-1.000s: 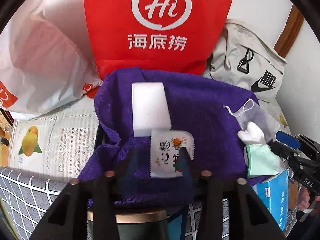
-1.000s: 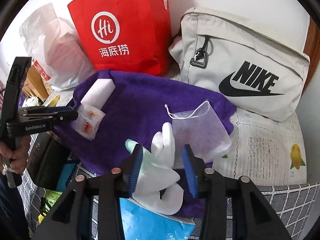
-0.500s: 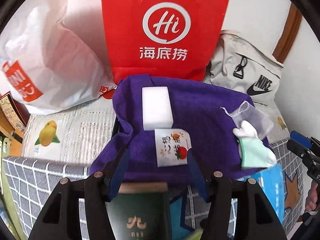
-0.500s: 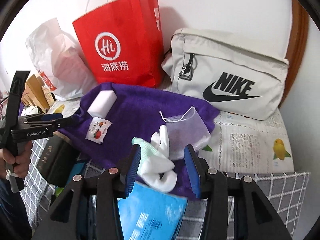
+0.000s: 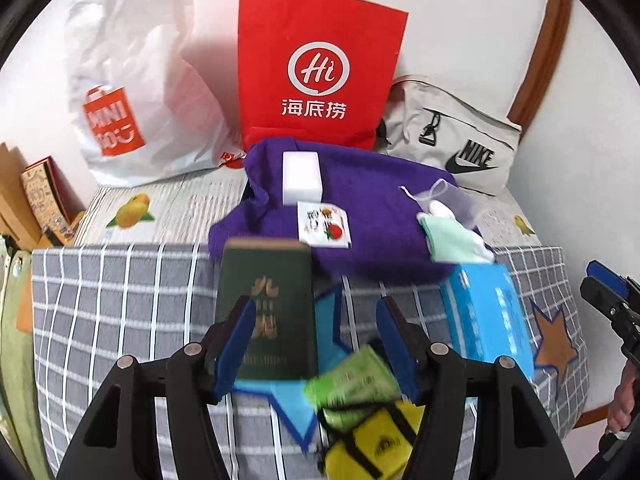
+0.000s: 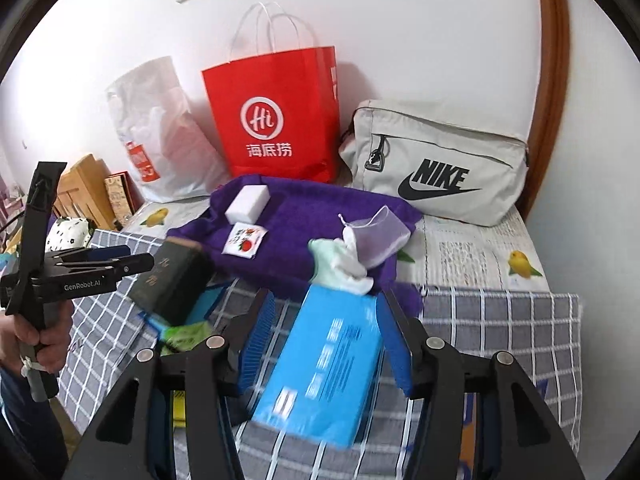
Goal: Organize soft objects
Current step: 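Lower the snack packet onto the towel and open left gripper while right releases the glove there, then withdraw both grippers and move right gripper to the green wet-wipe packet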
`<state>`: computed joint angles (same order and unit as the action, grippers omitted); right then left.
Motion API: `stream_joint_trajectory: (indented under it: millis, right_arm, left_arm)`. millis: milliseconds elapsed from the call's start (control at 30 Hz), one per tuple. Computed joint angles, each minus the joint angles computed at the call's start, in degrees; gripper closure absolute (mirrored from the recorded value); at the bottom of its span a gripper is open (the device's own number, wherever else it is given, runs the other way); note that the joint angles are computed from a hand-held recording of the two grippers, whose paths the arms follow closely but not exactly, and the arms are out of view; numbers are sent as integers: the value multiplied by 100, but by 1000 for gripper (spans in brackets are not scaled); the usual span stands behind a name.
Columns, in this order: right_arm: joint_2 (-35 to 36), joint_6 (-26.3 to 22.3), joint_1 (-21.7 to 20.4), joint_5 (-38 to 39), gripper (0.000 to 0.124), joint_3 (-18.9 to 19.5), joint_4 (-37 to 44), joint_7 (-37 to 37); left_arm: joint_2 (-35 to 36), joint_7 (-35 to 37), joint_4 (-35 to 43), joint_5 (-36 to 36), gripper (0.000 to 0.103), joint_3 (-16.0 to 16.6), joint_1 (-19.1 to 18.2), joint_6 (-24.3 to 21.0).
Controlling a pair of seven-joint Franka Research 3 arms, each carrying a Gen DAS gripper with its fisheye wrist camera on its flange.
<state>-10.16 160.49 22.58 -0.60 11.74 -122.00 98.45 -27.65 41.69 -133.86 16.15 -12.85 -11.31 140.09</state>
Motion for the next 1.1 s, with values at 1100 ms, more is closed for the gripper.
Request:
stream_joint_trajectory:
  millis: [1100]
  right_arm:
    - [-3298,467,152,945,48,270,-3275,-366]
  left_arm:
    - [-1772,-1289,-1007,251,32,-770,-986,-801]
